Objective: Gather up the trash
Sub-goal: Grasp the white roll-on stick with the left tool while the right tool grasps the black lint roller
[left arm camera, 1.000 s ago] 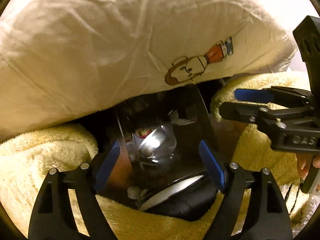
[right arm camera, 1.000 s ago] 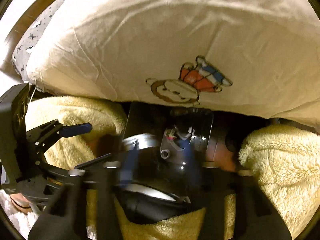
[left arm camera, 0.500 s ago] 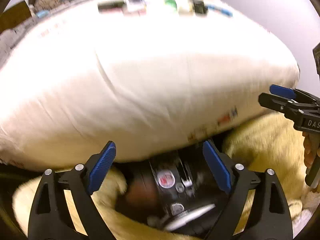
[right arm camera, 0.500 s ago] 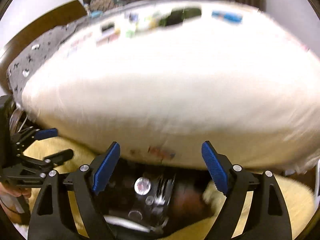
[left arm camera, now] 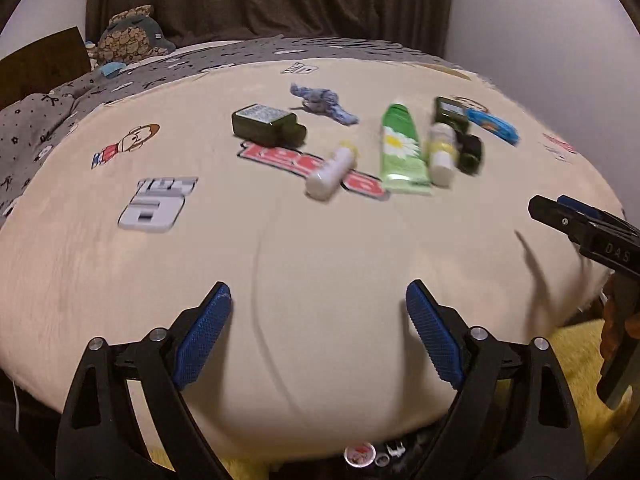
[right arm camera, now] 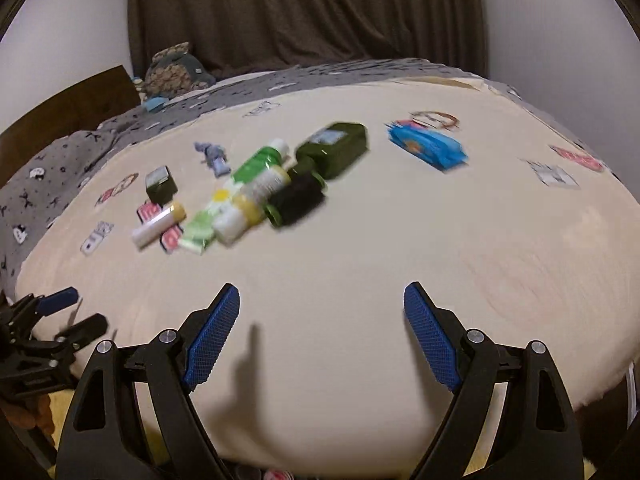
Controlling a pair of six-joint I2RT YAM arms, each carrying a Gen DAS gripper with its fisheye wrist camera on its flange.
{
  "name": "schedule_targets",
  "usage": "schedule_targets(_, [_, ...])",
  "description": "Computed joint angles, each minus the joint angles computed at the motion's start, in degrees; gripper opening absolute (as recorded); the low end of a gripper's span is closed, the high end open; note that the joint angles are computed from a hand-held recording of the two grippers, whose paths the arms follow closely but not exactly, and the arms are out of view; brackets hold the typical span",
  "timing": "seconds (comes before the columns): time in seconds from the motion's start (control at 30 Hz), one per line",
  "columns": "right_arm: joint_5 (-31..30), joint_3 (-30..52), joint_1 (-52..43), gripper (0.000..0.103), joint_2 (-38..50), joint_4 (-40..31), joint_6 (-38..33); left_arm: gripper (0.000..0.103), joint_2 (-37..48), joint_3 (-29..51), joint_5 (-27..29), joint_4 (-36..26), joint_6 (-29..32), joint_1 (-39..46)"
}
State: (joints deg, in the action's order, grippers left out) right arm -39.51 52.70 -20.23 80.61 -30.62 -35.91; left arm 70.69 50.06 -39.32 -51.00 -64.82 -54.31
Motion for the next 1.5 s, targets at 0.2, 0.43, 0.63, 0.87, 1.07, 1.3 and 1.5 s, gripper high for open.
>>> schedule_targets(0.2, [2.39, 2.29, 6.64, 0.080, 4.14, 5.73, 9.14, 0.072, 0.67, -0.58, 3.25, 8.83, 10.49, 8.65])
schedule_targets(0.43, [9.59, 5.57, 12.20, 0.073, 7.61, 6.98, 11.31, 0.068, 3.96, 0.30, 7.04, 14.78, 17.17, 14.46])
schedule_targets(0.63, [11.52, 7.60, 13.72, 0.073, 10.93, 9.05, 12.40, 0.065, 6.62, 1.59, 9.07, 17.93, 20.99, 18.38])
schedule_targets(0.87, [10.82, 7.28, 13.80, 0.056, 11.53, 10.68, 11.90, 0.041, 8.67, 2.75, 9.43, 19.22, 23.83, 20.91])
schedule_targets(1.07, [9.48, 6.08, 11.73, 0.051, 9.91, 9.88, 9.16, 0.026, 7.06, 1.62, 8.80, 18.45, 23.50, 20.03])
schedule_targets(1.3, [5.45, 5.82, 7.28, 0.051, 7.44, 4.24, 3.13, 0.018, 3.05, -1.09, 9.12, 18.30, 19.51, 15.97])
schedule_targets(1.5, [-1.39, 4.84, 0.26, 0.051, 1.73, -4.24, -6.26, 0.018, 1.00, -0.01, 3.90, 12.41, 13.01, 8.41])
